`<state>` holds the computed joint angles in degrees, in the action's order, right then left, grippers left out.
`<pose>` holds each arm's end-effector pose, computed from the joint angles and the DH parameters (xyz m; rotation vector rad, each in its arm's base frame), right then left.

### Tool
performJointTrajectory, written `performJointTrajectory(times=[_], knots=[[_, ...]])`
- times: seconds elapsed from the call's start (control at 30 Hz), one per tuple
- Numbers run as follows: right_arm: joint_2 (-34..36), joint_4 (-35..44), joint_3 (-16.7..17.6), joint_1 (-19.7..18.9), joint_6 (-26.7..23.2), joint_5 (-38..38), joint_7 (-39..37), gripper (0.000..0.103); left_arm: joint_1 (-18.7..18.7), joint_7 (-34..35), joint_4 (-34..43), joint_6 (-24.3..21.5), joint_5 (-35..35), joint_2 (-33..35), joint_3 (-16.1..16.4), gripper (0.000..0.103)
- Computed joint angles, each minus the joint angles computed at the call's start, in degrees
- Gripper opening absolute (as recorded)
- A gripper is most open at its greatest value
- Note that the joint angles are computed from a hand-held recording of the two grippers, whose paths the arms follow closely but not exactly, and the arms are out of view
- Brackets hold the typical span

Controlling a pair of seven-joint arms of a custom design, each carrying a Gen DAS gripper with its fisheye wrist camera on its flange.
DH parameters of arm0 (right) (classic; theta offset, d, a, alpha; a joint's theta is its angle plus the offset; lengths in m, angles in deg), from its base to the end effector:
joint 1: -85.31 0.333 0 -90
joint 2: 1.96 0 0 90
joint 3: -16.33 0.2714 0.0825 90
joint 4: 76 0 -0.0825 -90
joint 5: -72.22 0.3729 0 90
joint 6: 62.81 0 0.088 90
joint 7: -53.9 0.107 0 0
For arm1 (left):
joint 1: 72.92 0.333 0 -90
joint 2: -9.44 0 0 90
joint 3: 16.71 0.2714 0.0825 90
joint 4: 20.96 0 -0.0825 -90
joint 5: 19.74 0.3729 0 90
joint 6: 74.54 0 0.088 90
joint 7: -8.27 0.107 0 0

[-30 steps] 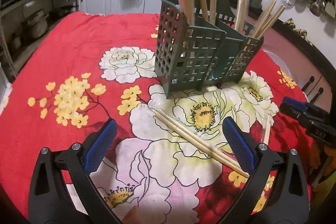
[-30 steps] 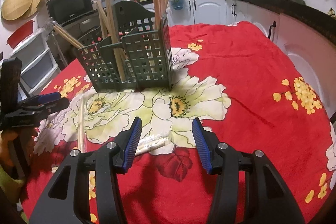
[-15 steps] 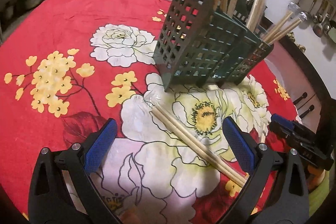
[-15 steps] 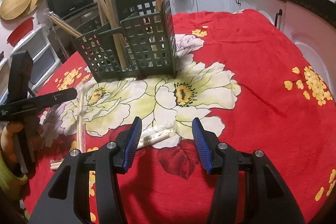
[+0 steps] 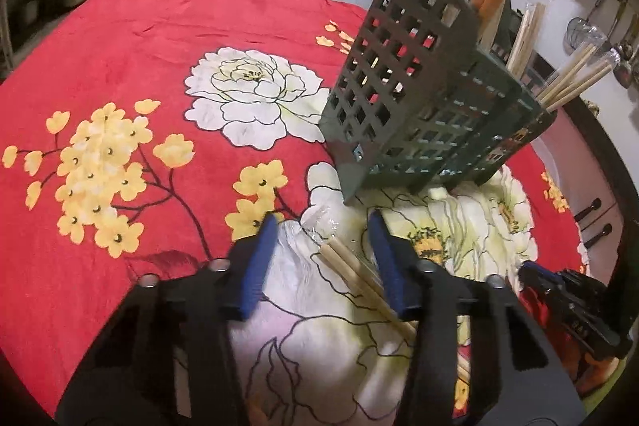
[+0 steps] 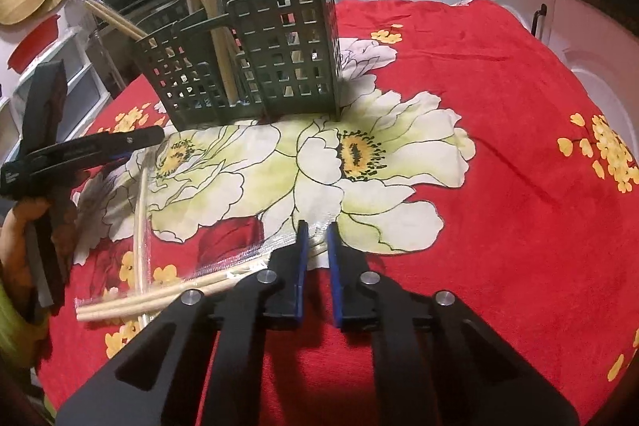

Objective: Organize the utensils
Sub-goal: 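Close the left tool on a chopstick while the right tool grasps another, then lift both held chopsticks up over the green caddy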

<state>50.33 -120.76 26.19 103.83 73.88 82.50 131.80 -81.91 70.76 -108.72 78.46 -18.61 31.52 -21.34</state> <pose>0.7157 0.3120 0.4485 -2.0722 1.2233 -0.2573 0.6768 -0.1556 0.4874 -2.1095 1.6448 -0.9717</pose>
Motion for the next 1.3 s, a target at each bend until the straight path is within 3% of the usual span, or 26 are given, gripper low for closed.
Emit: performJointTrajectory(times=[0.2,0.47,0.83,1.3], knots=[[-0.5,-1.0,0.2,-0.3,0.9,0.5,0.2,0.002,0.6,0.7,-0.6,0.6,-1.1,-0.1,-0.3,0.018],[-4.1,-7.1,1.1,-1.6,5.9,1.9,0.3,0.002,1.8,3.6,-2.8,2.0,-4.2,-1.4,-1.4,0.008],[-10.2,-16.7,4.4,-4.3,14.3,5.3,-3.2,0.001,2.7,8.0,-13.7,11.0,-10.0,-10.4,-3.6,0.006],[-17.2,-26.2,7.9,-7.2,24.2,8.8,-7.8,0.001,0.2,14.0,-13.5,14.8,-12.2,-12.8,-5.3,0.006]])
